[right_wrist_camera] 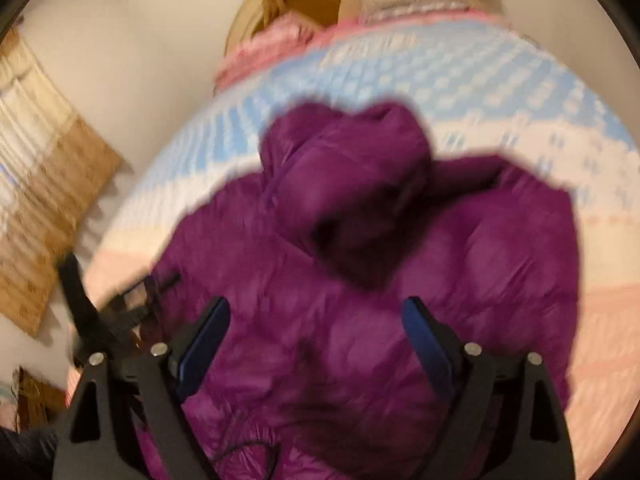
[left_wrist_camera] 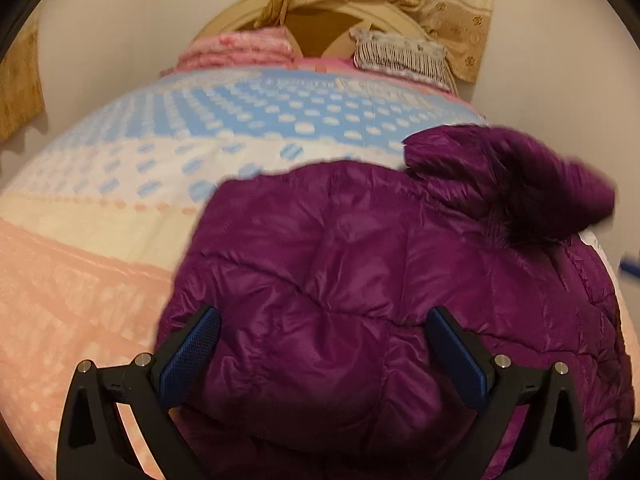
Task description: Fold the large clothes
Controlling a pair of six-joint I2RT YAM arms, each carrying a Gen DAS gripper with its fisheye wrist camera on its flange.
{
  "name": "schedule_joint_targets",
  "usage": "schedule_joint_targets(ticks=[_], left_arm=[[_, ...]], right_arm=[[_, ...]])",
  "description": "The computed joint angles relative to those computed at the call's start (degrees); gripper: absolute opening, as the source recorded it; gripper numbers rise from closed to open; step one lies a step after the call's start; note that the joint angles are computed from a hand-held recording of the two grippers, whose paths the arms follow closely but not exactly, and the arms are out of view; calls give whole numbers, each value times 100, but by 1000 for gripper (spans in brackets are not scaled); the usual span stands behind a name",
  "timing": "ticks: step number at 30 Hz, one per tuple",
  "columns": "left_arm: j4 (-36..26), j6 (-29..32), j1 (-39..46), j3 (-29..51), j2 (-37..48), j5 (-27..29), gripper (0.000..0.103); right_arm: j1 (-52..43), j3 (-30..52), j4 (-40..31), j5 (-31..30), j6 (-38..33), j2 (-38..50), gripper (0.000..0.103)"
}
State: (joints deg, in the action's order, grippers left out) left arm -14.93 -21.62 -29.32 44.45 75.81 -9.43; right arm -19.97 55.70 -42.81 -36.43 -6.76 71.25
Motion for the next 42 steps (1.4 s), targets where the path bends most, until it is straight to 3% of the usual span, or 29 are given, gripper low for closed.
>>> schedule_joint_targets(ticks=[3, 7, 10, 14, 15, 16, 17, 18, 22, 24, 26, 29, 30, 31, 32, 36, 37, 40, 42], left_arm=[[185, -161, 14, -32, 143, -49, 102], [240, -150, -57, -51, 198, -112, 102], [379, -176, 5, -164, 127, -9, 102], [578, -247, 148, -279, 70, 196, 102], [572, -244, 148, -274, 79, 204, 102], [556, -242, 135, -266, 85, 192, 102], [557, -247, 127, -275, 68, 188, 102], [559, -254, 131, -281, 51, 202, 102], [631, -284, 237, -360, -81, 370, 102], [454, -305, 342, -345, -304, 500, 102], [202, -323, 483, -414, -773, 526, 102], [-114, -288, 776, -588, -1542, 614, 102], [-311, -207, 982, -595, -1813, 764, 102], [-410, -140, 1104, -582, -1925, 868, 102], [-568, -44, 1257, -528, -2030, 971, 102], [-918, 230, 1469, -317, -2194, 1198, 102], [-989, 305, 1455, -244, -2179, 1252, 102], [-997, 400, 1395, -98, -2046, 1493, 102], [-874, 318, 1394, 71, -1769, 1814, 102]], right_arm=[[-404, 707, 442, -210, 495, 577, 91], [-621, 1971, 1254, -624, 1922, 2286, 91], [-478, 3200, 1104, -651, 2468, 3757, 91], [-114, 4676, 245, -1081, 2453, 5273, 85], [-37, 4675, 441, -1241, 2575, 5360, 63], [35, 4653, 621, -1304, 2618, 5379, 32], [101, 4681, 732, -1309, 2598, 5355, 19], [193, 4593, 932, -1290, 2567, 5194, 14], [441, 3374, 2126, -1527, 2269, 3720, 14], [622, 2995, 1896, -1767, 1543, 2925, 14], [881, 2734, 1014, -1833, 410, 2179, 17], [1419, 2104, -364, -1084, -1264, 1070, 29], [1687, 1712, -690, -556, -1637, 643, 53], [1825, 1351, -762, -149, -1733, 330, 89], [1954, 841, -718, 303, -1674, -69, 103], [1767, -449, -311, 748, -988, -1250, 103], [1474, -605, -270, 554, -774, -1497, 103], [273, -823, -252, -766, -274, -1693, 103], [-163, -893, 7, -1124, 534, -1564, 103]])
